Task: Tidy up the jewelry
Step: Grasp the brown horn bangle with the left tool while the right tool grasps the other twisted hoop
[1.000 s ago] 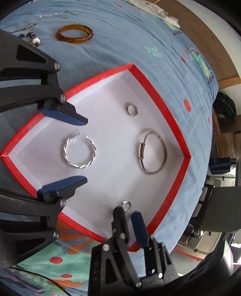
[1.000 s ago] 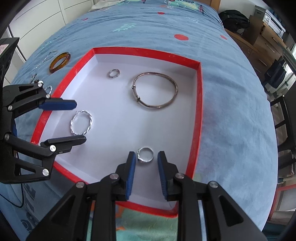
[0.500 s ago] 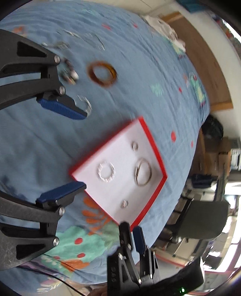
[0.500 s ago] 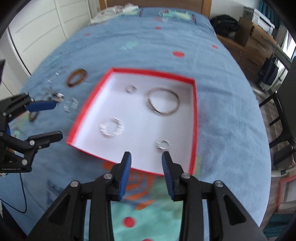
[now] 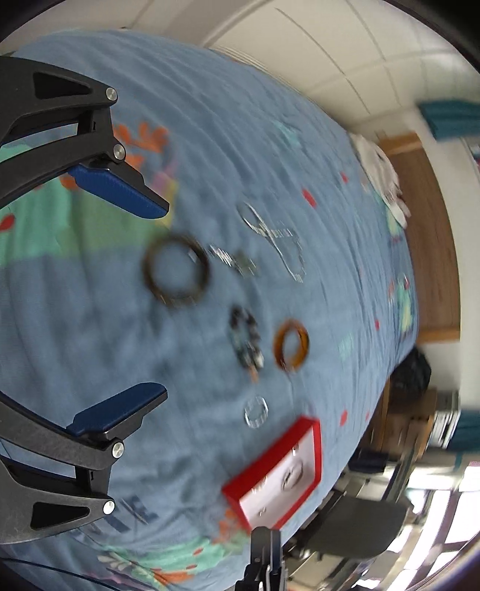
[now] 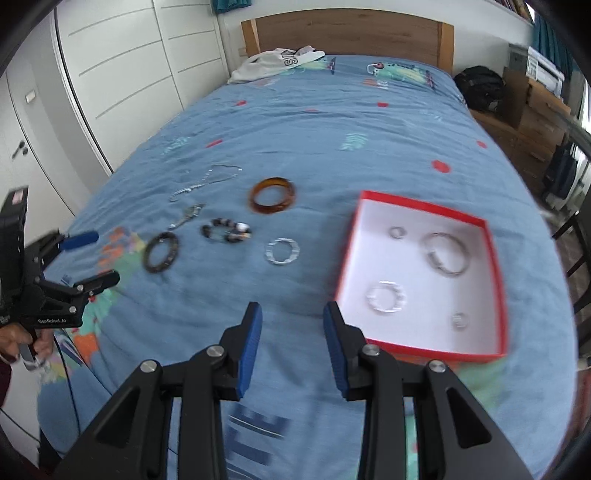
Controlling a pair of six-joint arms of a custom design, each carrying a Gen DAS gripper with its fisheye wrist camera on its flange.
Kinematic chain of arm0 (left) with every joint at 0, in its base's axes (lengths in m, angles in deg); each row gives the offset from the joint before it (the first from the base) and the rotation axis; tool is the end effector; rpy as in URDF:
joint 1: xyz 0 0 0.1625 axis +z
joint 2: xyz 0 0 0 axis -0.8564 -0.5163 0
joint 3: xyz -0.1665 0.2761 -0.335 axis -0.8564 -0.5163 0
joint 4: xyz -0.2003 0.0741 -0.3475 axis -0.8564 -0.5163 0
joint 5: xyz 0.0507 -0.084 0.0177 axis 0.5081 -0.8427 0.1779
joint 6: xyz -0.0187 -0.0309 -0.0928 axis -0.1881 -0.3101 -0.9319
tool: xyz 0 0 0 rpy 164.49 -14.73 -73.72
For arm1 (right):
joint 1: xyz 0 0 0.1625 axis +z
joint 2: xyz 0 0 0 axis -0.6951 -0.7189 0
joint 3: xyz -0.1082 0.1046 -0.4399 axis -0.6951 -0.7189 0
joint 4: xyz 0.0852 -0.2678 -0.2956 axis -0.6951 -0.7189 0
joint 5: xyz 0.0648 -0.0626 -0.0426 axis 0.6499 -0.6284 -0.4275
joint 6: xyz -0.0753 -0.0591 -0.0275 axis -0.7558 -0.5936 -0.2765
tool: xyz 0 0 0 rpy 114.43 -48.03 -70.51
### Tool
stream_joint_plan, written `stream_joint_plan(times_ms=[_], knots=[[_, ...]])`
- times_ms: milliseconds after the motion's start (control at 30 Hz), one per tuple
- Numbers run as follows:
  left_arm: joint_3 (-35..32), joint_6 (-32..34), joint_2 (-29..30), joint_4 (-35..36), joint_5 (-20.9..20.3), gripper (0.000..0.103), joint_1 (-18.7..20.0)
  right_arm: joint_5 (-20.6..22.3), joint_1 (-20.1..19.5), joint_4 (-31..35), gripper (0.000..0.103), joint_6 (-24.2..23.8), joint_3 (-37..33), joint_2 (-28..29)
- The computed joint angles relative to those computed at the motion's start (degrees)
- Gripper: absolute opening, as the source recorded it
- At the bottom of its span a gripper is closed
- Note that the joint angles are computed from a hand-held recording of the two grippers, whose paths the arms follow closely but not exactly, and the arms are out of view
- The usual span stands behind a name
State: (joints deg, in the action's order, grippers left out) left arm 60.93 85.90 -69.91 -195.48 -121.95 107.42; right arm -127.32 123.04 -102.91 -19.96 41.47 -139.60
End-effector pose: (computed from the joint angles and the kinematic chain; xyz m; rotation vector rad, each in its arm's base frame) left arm -0.3565 -0.6994 -0.0171 1.0029 2.2831 -0.5335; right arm -0.0229 -0.6422 0.3992 0.2840 -2.4076 0.8051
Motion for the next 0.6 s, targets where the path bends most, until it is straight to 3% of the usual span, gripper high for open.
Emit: stream_joint_plan(times_ms=[233,600], knots=[[1.0,-4.0,-0.4,-2.1,-1.0,0.096,3.4,-1.8,0.5,-4.3,0.048,3.0,-2.1,6.3],[-9.5,-6.3,6.5,3.1,-3.0,0.097,6.2,-5.3,-0.2,-2.0,0.050,7.1,-12.8,15.9]])
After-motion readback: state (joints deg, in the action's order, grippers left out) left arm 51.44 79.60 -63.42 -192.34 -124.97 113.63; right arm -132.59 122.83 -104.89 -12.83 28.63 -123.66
